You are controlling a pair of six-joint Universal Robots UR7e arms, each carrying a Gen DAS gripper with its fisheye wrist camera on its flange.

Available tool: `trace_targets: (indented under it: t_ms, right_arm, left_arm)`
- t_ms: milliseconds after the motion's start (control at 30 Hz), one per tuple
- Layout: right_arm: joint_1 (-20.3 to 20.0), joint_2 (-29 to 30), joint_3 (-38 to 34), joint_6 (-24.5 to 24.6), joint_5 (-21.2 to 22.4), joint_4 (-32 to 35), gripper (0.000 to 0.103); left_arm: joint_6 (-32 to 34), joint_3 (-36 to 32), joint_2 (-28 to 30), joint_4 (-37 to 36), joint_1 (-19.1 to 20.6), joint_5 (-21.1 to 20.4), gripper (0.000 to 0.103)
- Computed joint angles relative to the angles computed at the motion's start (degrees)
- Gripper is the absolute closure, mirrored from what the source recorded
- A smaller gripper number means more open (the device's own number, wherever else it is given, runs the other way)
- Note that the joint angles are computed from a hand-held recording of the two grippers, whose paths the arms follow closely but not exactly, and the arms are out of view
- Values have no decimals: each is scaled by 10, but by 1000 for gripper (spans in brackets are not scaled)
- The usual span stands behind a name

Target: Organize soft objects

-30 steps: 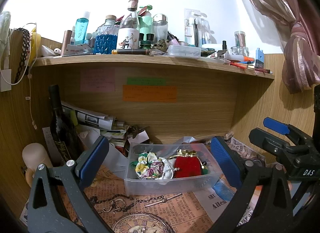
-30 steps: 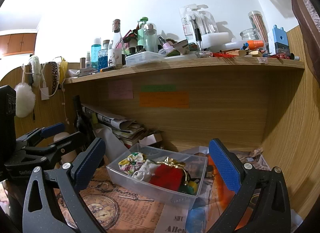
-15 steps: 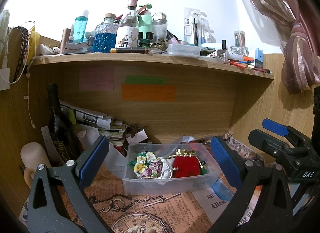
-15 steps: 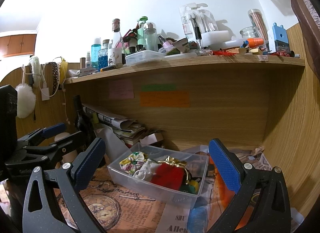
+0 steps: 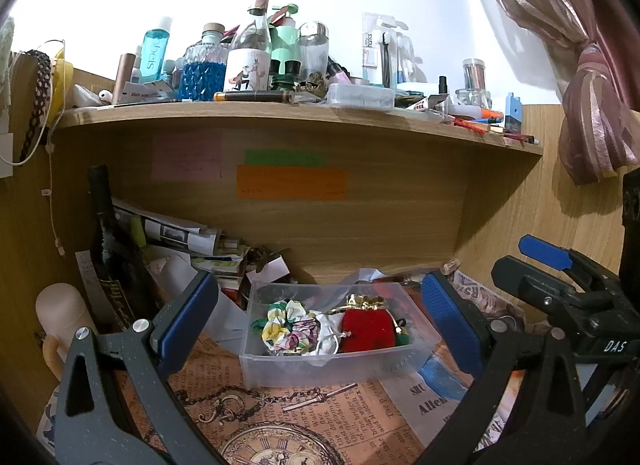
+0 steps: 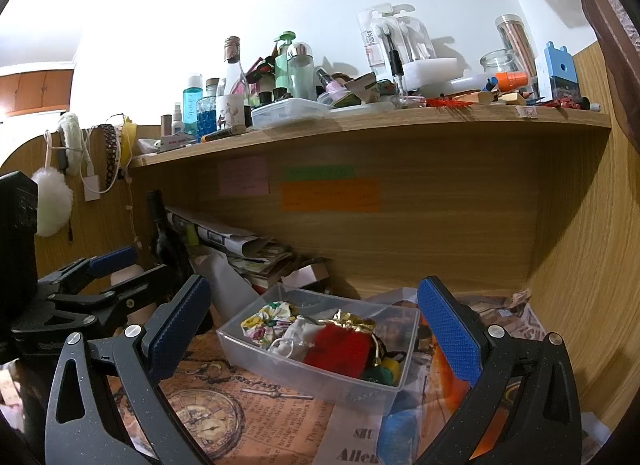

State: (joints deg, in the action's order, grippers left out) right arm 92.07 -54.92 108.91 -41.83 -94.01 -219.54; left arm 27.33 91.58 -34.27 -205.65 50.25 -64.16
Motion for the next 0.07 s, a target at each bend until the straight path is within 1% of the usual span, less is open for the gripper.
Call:
trace_targets:
  t_ms: [67]
  right_arm:
    - [0,0,-1,0,0,1,0]
  left_arm:
    - [-1,-1,1,4,1,0,0]
